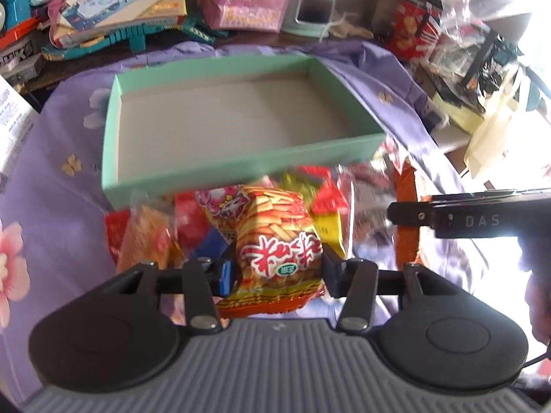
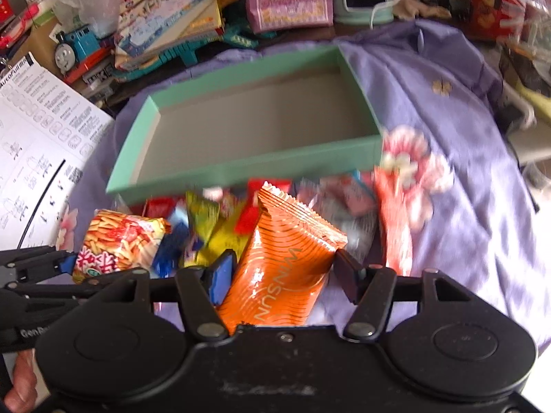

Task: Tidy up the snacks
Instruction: 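Lift both held bags and carry them over the mint-green tray, then lower both bags into the tray and open both tools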

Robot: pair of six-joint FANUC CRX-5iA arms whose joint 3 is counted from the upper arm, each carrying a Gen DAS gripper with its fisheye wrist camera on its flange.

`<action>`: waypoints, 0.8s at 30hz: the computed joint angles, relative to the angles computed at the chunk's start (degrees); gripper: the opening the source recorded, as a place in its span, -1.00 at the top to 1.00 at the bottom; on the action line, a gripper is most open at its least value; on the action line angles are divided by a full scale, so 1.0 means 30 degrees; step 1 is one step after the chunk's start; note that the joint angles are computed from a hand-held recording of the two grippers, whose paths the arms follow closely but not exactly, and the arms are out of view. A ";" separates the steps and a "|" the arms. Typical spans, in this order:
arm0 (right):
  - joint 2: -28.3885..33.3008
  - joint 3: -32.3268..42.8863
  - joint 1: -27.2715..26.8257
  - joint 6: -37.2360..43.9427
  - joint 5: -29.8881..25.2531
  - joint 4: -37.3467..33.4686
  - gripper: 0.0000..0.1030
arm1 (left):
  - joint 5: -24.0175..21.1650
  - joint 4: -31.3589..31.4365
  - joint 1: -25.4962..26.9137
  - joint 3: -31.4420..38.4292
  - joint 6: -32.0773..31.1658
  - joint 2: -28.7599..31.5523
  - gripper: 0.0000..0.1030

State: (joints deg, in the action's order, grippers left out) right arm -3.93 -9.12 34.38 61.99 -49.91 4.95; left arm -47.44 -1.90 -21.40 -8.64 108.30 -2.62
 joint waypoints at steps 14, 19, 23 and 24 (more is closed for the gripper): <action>0.6648 0.8209 -0.2089 0.4582 0.0119 0.0855 -0.19 | -0.2214 -0.2194 0.1804 0.8083 0.0674 0.6036 0.07; 1.0280 1.2383 -0.2509 0.5896 -0.1215 0.0750 -0.19 | -0.3257 -0.2231 0.2432 1.1176 0.0517 0.8896 0.07; 1.2681 1.5187 -0.2828 0.6695 -0.2451 0.0570 -0.20 | -0.4144 -0.2650 0.2900 1.3084 0.0690 1.0659 0.07; 1.3250 1.5856 -0.2890 0.6881 -0.2741 0.0509 -0.20 | -0.4362 -0.2737 0.3034 1.3441 0.0735 1.1005 0.07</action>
State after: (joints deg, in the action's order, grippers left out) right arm 35.82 38.45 25.71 82.64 -58.13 6.48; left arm -60.53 -10.11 -12.30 31.68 110.51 30.40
